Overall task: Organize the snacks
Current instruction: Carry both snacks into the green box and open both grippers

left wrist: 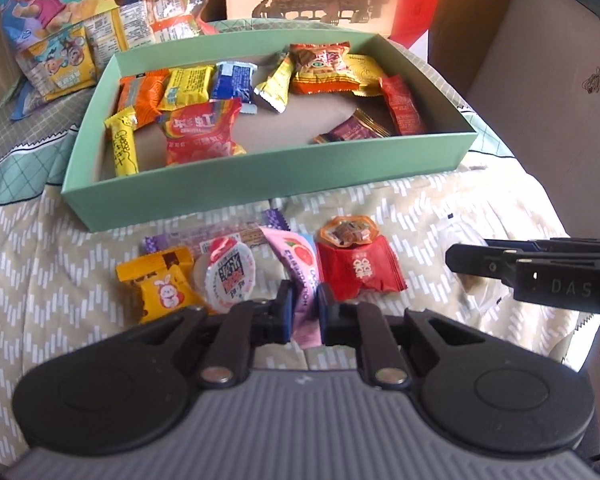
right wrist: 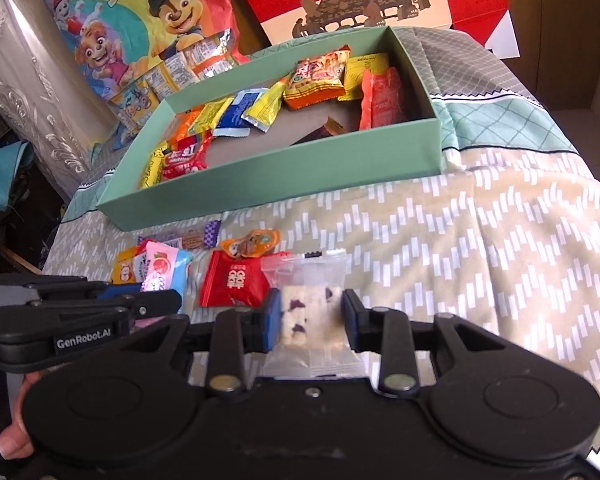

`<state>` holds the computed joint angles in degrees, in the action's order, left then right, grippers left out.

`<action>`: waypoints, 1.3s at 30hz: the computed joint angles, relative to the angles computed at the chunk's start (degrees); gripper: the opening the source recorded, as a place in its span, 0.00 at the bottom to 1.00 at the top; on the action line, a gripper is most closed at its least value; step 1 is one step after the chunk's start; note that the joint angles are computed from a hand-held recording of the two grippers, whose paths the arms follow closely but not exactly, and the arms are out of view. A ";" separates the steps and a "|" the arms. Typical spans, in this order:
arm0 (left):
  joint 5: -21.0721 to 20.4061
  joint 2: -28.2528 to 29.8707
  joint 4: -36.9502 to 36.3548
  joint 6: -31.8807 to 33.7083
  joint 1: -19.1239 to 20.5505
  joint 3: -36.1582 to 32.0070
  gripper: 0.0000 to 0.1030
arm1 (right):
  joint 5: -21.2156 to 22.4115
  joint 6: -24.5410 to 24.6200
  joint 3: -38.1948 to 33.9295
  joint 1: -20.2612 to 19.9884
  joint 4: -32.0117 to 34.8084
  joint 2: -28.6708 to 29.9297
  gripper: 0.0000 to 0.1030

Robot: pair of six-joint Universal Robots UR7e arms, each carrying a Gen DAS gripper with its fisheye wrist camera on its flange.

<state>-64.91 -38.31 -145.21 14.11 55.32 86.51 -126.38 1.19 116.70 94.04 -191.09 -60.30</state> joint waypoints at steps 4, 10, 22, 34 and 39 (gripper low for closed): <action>-2.18 0.84 -0.81 0.89 -0.20 -3.37 0.12 | 1.69 -1.54 -3.28 0.12 0.88 -0.43 0.31; -3.88 8.36 2.06 2.94 -0.23 -16.21 0.12 | 3.75 -2.43 -12.93 -1.63 5.10 1.75 0.31; -3.00 23.32 11.46 3.18 0.15 -38.06 0.12 | 4.42 -1.73 -29.53 -6.19 14.14 9.67 0.31; 2.87 27.45 9.85 3.14 -0.52 -41.76 0.72 | 5.82 -0.86 -31.39 -7.67 11.57 10.15 0.89; 3.11 24.92 9.23 2.14 -0.51 -38.36 0.88 | 4.03 -1.94 -30.32 -6.74 10.49 9.62 1.00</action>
<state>-61.80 -13.39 -135.97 16.25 54.81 48.15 -122.36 -0.75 86.39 87.30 -180.60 -50.68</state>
